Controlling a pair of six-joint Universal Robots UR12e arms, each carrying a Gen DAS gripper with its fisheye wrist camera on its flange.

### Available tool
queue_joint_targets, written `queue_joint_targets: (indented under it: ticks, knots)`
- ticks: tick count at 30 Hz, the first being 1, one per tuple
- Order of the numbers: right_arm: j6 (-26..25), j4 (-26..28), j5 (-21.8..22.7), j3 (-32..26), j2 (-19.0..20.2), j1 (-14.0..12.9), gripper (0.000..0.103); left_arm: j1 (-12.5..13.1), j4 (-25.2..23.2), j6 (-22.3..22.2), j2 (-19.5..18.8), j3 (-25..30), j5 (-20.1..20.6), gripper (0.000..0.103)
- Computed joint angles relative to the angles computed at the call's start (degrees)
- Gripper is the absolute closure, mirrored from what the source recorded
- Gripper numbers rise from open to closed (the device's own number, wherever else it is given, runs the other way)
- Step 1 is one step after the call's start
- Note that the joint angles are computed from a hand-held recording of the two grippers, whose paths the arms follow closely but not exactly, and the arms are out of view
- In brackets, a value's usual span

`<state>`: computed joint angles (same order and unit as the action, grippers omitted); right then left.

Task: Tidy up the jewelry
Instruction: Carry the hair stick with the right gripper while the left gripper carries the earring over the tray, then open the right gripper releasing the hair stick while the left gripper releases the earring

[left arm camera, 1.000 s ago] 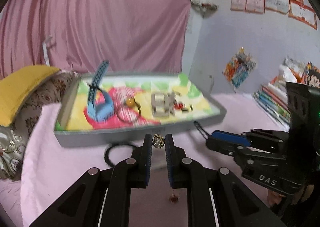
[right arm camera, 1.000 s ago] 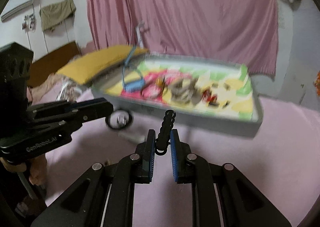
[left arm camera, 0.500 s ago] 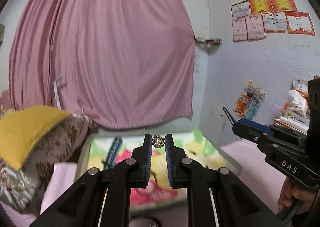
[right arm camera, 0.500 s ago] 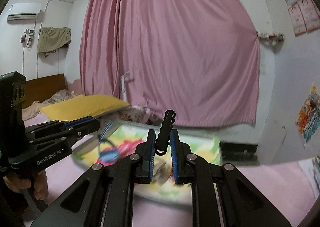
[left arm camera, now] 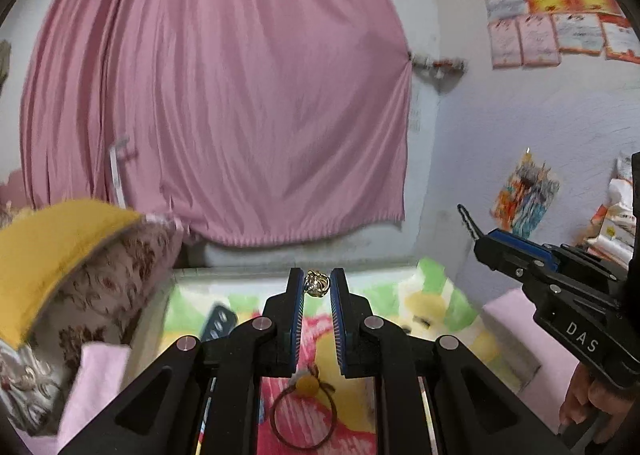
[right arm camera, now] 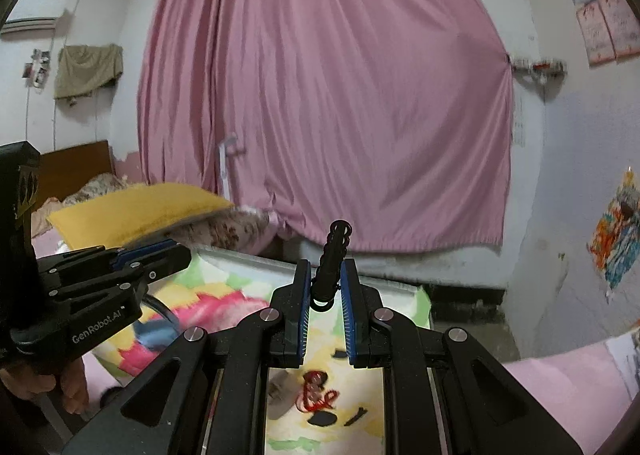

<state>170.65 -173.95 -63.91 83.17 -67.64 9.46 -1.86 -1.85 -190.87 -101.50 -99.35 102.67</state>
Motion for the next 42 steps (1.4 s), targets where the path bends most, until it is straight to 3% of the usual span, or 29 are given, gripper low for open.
queue_joint_targets:
  ticks: [8, 11, 15, 29, 42]
  knots:
    - [-2.07, 16.35, -3.17, -4.25, 2.13, 0.11, 0.090, 1.59, -12.82, -3.37, -0.09, 1.51, -4.10, 0.090]
    - [-4.13, 22.73, -2.58, -5.49, 2.50, -0.14, 0.090, 1.83, -14.85, -3.07, 0.09, 1.42, -5.29, 0.090]
    - [-6.40, 27.24, -1.85, -5.83, 2.72, -0.17, 0.090, 1.96, -16.77, -2.29, 0.07, 1.59, -6.53, 0.090]
    - [-9.98, 32.51, -1.07, -6.08, 2.53, 0.26, 0.090, 2.17, -23.55, -2.49, -0.37, 3.27, -7.75, 0.090]
    - [-9.18, 32.41, -0.27, -5.97, 2.49, 0.05, 0.089, 2.37, -23.55, -3.37, -0.32, 3.11, -8.23, 0.090]
